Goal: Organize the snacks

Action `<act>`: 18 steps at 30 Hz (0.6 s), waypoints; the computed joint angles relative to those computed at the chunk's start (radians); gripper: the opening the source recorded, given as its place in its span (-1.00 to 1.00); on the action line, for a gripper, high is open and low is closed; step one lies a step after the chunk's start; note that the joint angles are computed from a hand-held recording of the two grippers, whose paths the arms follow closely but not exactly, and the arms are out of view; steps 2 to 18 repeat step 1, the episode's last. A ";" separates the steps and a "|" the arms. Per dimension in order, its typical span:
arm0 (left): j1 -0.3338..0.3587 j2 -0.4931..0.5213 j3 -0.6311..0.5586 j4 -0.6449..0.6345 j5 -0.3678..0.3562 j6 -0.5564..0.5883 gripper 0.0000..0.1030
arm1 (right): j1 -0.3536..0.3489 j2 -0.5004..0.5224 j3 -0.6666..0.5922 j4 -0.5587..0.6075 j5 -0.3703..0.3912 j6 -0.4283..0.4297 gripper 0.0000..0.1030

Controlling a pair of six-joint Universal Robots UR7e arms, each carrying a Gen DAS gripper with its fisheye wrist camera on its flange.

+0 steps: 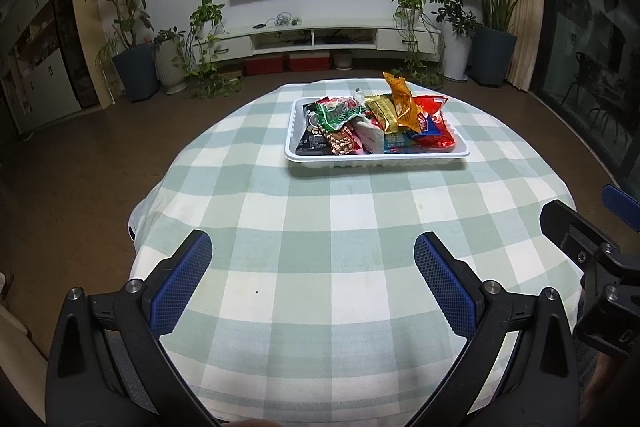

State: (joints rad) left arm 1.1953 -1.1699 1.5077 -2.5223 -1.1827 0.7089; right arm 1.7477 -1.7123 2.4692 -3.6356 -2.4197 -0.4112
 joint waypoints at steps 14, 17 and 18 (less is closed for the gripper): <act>-0.001 0.001 -0.002 0.004 0.002 -0.004 0.99 | -0.005 -0.003 0.005 0.001 0.005 0.002 1.00; -0.001 0.001 -0.002 0.004 0.002 -0.004 0.99 | -0.005 -0.003 0.005 0.001 0.005 0.002 1.00; -0.001 0.001 -0.002 0.004 0.002 -0.004 0.99 | -0.005 -0.003 0.005 0.001 0.005 0.002 1.00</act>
